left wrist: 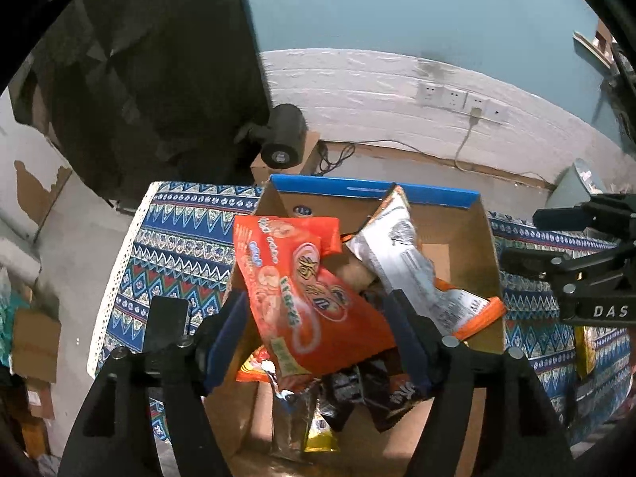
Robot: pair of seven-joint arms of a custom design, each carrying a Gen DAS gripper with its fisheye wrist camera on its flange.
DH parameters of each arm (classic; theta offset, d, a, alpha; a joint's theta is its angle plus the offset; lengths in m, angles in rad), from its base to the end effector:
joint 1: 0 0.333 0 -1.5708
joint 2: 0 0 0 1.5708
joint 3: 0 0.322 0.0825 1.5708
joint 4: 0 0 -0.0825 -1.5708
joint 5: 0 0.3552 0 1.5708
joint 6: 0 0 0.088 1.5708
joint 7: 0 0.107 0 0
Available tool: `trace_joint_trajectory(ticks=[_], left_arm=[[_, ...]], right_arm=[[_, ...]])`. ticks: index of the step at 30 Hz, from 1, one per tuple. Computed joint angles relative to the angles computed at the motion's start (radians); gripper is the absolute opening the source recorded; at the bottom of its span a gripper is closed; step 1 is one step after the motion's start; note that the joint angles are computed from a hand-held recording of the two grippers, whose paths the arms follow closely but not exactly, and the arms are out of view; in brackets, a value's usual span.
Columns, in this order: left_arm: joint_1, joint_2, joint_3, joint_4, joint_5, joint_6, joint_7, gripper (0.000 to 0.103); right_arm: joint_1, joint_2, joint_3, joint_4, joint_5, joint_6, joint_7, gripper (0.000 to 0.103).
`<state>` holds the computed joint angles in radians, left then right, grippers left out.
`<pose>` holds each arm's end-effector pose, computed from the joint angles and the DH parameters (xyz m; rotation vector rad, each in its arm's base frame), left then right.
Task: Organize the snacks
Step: 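Lower both bags into the box and open both grippers, then move the right gripper to a yellow bar while the left reaches another yellow bar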
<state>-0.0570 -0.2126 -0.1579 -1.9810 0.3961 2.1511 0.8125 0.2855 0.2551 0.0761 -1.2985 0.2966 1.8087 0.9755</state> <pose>0.4904 -0.0984 0.6121 -2.1812 1.4698 -0.3200 0.5802 0.2376 0.6355 -2.5932 0.8766 -0.0063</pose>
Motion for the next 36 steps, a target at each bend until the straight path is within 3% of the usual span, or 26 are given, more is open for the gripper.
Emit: trace_joint_trajectory(ticks=[18, 36], left_arm=[[-0.09, 0.099, -0.052, 0.135, 0.005, -0.052, 0.092, 0.077], [-0.22, 0.344, -0.08, 0.39, 0.021, -0.145, 0.174, 0.08]], right_arm=[[-0.109, -0.113, -0.058, -0.123, -0.018, 0.007, -0.176, 0.07], [-0.248, -0.092, -0.126, -0.203, -0.019, 0.039, -0.158, 0.07]])
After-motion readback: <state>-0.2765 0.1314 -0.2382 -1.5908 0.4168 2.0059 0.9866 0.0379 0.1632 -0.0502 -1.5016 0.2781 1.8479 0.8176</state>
